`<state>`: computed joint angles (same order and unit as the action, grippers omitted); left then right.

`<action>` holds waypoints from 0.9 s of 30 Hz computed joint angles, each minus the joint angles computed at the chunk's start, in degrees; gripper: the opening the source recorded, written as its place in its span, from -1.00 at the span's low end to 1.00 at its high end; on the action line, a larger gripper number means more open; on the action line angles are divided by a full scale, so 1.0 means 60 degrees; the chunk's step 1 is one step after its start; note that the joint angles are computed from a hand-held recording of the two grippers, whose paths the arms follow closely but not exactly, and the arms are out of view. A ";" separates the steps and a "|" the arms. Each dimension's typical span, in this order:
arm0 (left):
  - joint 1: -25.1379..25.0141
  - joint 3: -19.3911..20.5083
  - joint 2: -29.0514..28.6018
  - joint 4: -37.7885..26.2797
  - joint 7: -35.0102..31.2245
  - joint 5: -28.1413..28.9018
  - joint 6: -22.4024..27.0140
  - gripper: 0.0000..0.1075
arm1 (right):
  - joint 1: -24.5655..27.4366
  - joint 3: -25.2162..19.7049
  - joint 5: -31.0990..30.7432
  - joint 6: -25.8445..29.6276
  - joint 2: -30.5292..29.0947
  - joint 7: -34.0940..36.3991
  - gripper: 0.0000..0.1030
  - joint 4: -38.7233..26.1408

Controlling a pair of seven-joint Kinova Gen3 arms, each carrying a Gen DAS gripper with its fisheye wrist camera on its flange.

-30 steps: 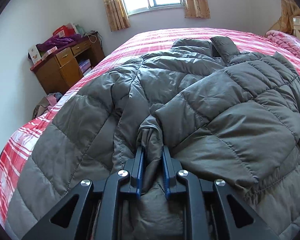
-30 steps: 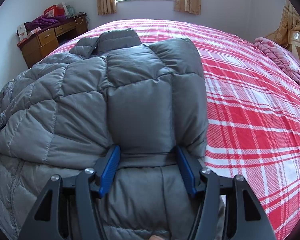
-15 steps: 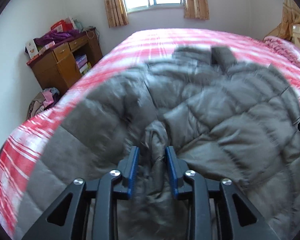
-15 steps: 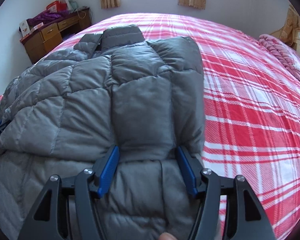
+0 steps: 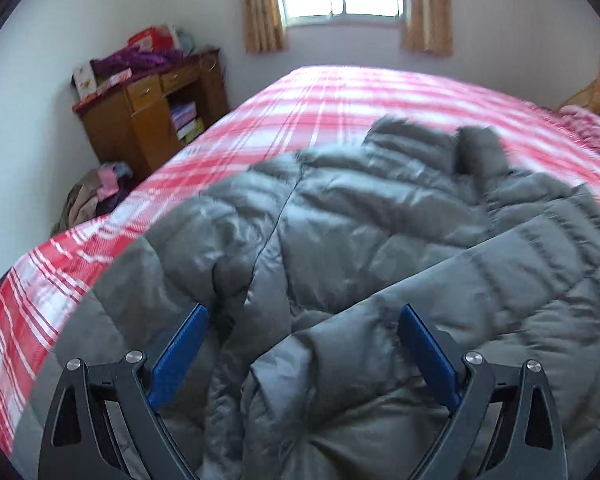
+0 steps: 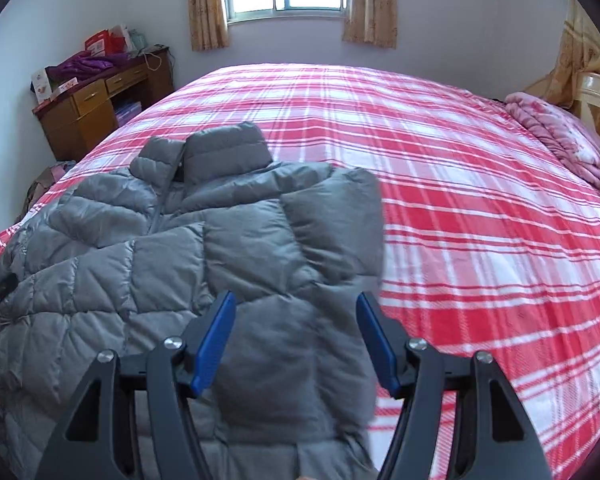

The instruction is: Fold large clothes

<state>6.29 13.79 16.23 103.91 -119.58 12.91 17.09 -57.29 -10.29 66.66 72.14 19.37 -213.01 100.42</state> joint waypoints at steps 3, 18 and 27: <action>0.0739 -0.0729 0.0580 -0.0438 0.0735 -0.0461 0.0343 0.80 | 0.0301 0.0135 -0.0187 -0.0397 0.0402 0.0136 0.28 -0.0145; 0.0556 -0.0772 0.0448 -0.0857 0.0724 -0.0004 0.1221 0.89 | 0.0326 0.0379 -0.0807 -0.0515 0.0735 0.0560 0.37 -0.0566; 0.0677 -0.0841 0.0021 0.0474 0.0136 0.0007 0.0248 0.90 | -0.0972 0.0334 -0.0008 -0.0195 0.1393 0.0918 0.43 -0.1746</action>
<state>10.36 8.74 16.35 106.75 -118.77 12.96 18.58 -63.12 -8.29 66.61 70.97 27.73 -207.50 89.94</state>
